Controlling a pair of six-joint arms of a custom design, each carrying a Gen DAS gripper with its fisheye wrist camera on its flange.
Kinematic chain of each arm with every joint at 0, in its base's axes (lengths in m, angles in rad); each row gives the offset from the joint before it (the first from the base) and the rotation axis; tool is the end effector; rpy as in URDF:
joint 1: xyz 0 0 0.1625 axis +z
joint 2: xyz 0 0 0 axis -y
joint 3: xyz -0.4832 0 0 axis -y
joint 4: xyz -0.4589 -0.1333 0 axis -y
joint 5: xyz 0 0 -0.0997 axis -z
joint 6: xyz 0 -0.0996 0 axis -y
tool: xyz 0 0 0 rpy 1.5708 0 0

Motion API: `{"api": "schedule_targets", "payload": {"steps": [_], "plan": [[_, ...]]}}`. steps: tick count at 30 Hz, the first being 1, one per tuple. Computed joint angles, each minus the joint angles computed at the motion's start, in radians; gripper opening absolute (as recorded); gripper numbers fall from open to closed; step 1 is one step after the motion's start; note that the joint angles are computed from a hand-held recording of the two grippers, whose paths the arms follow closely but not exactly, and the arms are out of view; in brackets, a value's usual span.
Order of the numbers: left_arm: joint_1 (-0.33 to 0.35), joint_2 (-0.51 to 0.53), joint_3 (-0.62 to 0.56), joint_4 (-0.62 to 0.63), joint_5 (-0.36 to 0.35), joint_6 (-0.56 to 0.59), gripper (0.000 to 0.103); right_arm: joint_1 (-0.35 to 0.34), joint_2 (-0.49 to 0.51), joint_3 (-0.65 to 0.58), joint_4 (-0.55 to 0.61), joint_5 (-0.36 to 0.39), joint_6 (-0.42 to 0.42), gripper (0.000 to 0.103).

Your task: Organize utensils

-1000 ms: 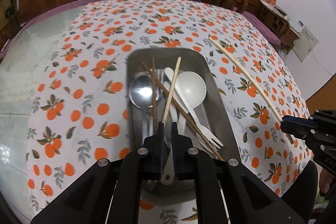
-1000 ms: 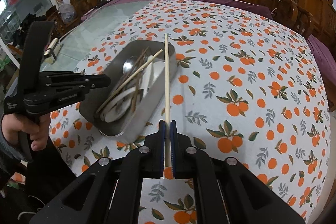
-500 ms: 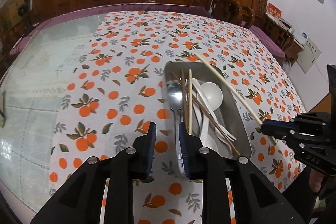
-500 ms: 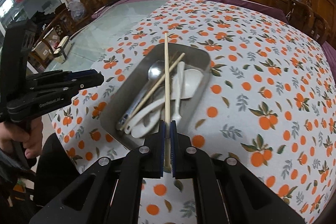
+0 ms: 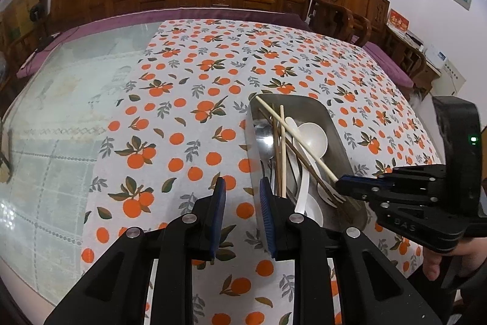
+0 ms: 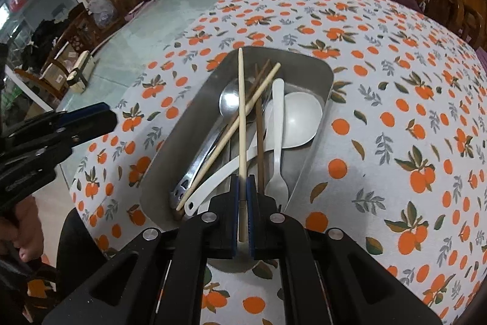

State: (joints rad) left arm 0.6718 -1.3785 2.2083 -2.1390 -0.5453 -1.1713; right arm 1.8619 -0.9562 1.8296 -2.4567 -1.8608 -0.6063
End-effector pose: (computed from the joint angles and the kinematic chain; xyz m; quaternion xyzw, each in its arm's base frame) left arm -0.2437 -0.4729 0.2225 -0.0539 0.8646 -0.3603 0.3460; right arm 0.2939 -0.6158 0.1113 0.4284 -0.8919 -0.0166 0.1437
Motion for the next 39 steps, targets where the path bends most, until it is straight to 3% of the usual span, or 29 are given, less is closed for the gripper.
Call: {"api": "schedule_targets", "payload": {"steps": [12, 22, 24, 34, 39], "plan": [[0.002, -0.001, -0.002, 0.009, 0.0, -0.005, 0.021, -0.007, 0.019, -0.008, 0.031, 0.017, 0.04, 0.007], [0.004, 0.002, -0.001, 0.008, -0.002, -0.003, 0.021, -0.007, -0.005, 0.022, -0.053, 0.06, -0.034, 0.009], [0.002, 0.004, -0.003, 0.016, 0.0, -0.008, 0.021, -0.008, -0.011, 0.025, -0.061, 0.071, -0.041, 0.013], [-0.038, 0.014, -0.034, 0.124, 0.028, -0.095, 0.021, -0.013, -0.107, 0.081, -0.135, 0.132, -0.114, 0.014], [-0.079, 0.026, -0.054, 0.209, 0.051, -0.177, 0.035, -0.022, -0.173, 0.115, -0.16, 0.164, -0.12, 0.015]]}}
